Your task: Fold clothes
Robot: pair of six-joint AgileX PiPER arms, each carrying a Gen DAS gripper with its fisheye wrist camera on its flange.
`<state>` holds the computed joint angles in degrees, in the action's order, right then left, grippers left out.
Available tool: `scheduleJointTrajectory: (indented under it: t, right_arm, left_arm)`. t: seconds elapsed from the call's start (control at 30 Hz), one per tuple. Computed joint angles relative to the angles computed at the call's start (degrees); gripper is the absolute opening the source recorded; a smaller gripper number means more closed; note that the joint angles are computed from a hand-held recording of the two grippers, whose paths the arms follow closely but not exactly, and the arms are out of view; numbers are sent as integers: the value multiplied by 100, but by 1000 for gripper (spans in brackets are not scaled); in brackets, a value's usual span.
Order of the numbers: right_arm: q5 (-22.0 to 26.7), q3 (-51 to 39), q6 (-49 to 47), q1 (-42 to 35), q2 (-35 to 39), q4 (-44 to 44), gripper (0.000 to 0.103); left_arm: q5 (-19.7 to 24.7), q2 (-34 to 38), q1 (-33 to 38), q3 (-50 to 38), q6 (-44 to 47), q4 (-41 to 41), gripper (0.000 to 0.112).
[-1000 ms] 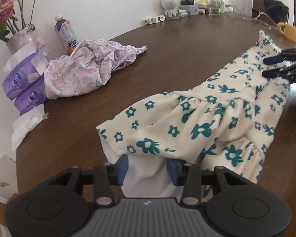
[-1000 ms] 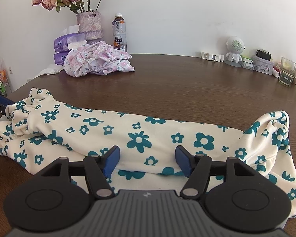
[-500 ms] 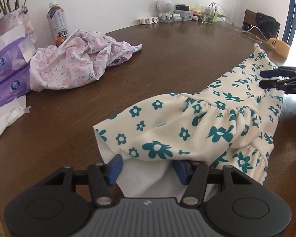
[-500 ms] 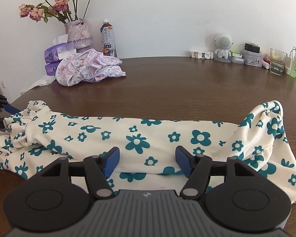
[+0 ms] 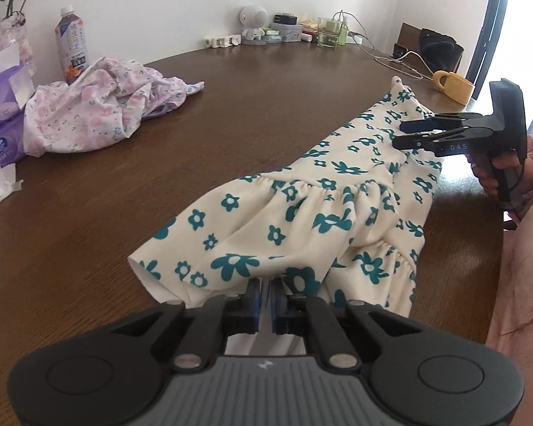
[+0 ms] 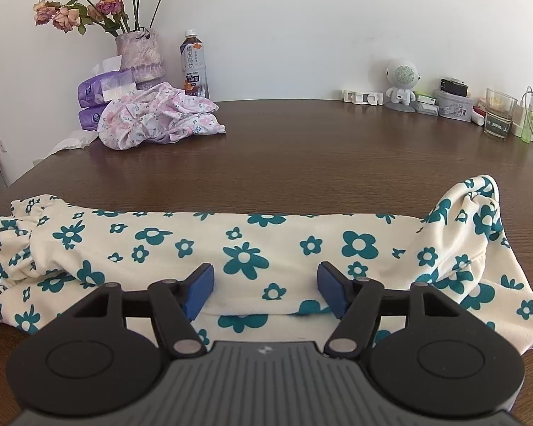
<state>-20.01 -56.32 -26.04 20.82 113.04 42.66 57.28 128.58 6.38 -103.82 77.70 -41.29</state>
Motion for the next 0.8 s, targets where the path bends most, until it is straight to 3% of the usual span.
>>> scheduleJointTrajectory:
  t: [0.1,0.33,0.4,0.5,0.57,0.73,0.8]
  right_arm:
    - [9,16,94,-19,-10,-96,66]
    - [33,21,212,-39,-18,-214,67]
    - [42,26,307,-51,-19,-304,68]
    - [55,34,440,-68,-21,-433,69]
    - [61,38,468,-72,-23,-469,69]
    - [68,32,435,-61,-24,-441,70]
    - [64,41,489,-66,-26,-488,70]
  left_arm:
    - [-383,-24,-53,136,171,-207,38]
    - [-990,-2,-93,316,593,-1157,37]
    - [-1021,47,-103,287,385,-1030,35]
    - [-672,182,-100,87,170,-725,22]
    - [-722,162,-109,199,328,-797,24]
    - [-1438,293,-288,-85,-248,-591,24]
    - [-957,461,-212,-476,-430,-460,25]
